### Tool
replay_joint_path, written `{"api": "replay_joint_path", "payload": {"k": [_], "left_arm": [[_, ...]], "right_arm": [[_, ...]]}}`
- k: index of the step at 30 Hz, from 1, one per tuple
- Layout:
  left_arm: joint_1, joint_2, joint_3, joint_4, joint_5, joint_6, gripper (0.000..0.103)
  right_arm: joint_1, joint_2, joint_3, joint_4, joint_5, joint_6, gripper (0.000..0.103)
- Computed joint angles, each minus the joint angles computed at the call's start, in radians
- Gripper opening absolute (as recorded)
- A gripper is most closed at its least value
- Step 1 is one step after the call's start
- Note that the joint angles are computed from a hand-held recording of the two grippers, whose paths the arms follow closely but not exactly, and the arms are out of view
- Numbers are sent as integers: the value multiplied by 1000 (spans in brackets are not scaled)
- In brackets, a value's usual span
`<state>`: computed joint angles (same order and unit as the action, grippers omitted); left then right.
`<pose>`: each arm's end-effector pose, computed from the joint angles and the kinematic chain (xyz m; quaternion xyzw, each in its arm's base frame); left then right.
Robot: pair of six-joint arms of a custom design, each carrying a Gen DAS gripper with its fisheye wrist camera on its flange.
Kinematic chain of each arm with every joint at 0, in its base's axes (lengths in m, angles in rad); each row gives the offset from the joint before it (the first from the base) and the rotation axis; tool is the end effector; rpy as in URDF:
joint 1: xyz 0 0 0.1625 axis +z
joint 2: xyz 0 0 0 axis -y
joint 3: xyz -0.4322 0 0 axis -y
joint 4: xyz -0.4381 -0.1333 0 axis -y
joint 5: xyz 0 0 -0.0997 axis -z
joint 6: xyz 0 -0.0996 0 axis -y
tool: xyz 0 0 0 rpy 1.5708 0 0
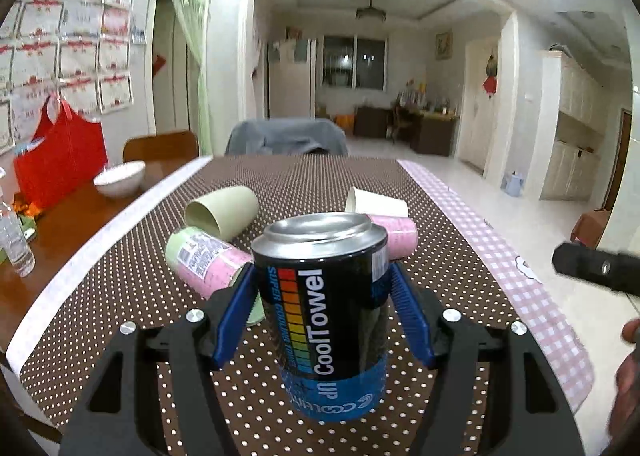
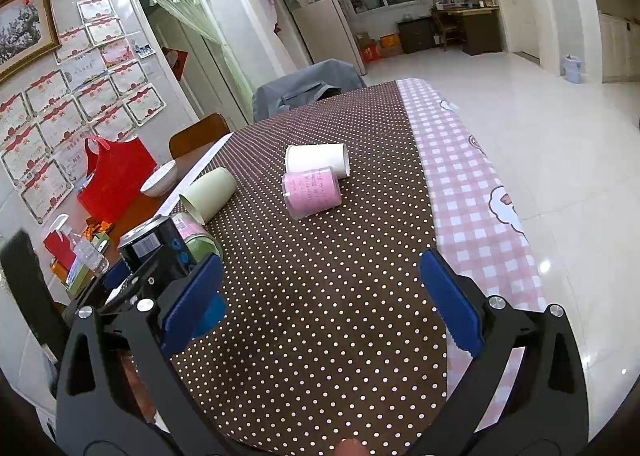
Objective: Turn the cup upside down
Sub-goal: 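Grasp the standing CoolTowel can with the left gripper and lift it, then turn the can open end down and set it on the tablecloth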
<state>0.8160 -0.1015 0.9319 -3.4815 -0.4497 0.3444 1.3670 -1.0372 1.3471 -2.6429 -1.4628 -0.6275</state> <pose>-0.3930 -0.7433 -0.0496 0.1463 0.7622 -0.5193 0.3576 -0.0163 -0.7906 0.3982 0.2145 -0.9020 0.3600 0.1041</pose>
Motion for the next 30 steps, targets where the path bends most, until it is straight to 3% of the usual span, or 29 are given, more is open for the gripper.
{"api": "replay_joint_path", "payload": {"k": [7, 16, 20, 24, 25, 30], "left_arm": [[27, 61, -57, -132, -38, 145, 66], [14, 84, -51, -173, 13, 215, 67], [4, 92, -63, -224, 43, 276, 87], [-6, 61, -24, -159, 80, 217, 89], [-8, 59, -23, -160, 86, 218, 95], [-25, 29, 15, -144, 102, 188, 95]], "right_arm": [[6, -1, 10, -16, -22, -7, 97], [12, -1, 20, -16, -34, -17, 97], [15, -6, 30, -18, -31, -24, 97], [17, -7, 36, -20, -27, -25, 97], [18, -8, 37, -20, -25, -25, 97], [22, -15, 45, -26, -19, -28, 97]]}}
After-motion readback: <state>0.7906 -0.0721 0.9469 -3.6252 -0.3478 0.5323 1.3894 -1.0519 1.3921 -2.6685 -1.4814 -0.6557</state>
